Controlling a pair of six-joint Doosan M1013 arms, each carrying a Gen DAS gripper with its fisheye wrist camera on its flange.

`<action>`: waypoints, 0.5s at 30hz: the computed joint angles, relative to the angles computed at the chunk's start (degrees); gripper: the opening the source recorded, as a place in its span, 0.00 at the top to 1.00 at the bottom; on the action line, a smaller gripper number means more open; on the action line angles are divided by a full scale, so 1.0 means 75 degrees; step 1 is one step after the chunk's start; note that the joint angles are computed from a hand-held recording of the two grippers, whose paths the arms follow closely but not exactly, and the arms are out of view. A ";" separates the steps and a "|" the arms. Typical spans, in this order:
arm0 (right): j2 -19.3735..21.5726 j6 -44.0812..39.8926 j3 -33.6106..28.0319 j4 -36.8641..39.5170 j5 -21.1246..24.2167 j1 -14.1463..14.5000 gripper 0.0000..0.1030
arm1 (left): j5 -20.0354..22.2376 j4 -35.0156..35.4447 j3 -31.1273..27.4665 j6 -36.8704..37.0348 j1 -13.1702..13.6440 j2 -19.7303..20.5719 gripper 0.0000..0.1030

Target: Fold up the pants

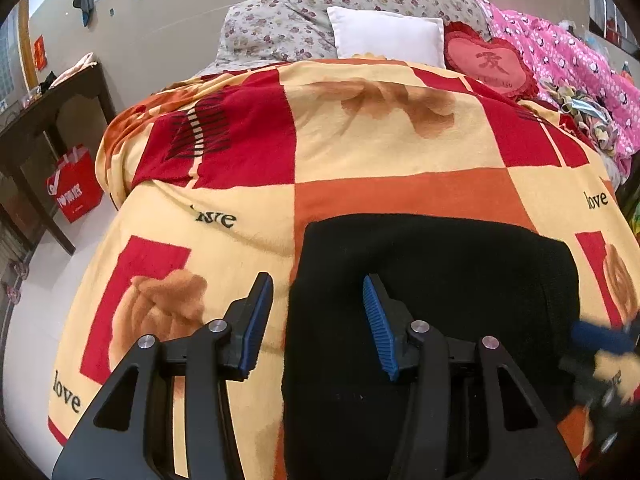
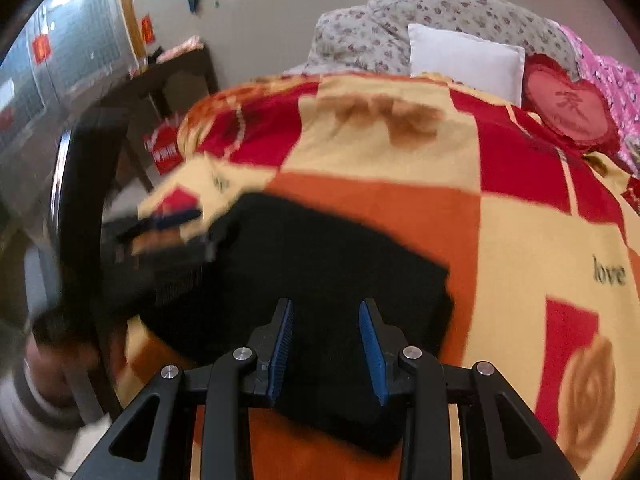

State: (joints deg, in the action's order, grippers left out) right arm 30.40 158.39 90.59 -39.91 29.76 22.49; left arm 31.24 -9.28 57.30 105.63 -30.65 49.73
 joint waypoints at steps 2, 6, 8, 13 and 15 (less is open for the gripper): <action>-0.0063 0.1276 0.0337 -0.1140 -0.0131 0.0142 0.65 | -0.0109 0.0024 0.0068 -0.0101 0.0000 -0.0021 0.49; -0.0169 0.2480 0.0669 -0.2110 -0.0383 0.0204 0.65 | -0.0023 0.0013 0.0062 -0.0172 0.0008 -0.0027 0.48; -0.0211 0.2027 0.0625 -0.1586 -0.0383 0.0159 0.65 | 0.0076 0.0062 0.0093 -0.0162 0.0012 -0.0074 0.48; -0.0432 0.2238 0.0761 -0.1333 -0.0486 0.0022 0.63 | 0.0301 -0.0373 0.0295 0.0175 0.0138 -0.0254 0.48; -0.0478 0.2687 0.0825 -0.1460 -0.0423 -0.0018 0.63 | 0.0426 -0.0738 0.0394 0.0414 0.0217 -0.0309 0.48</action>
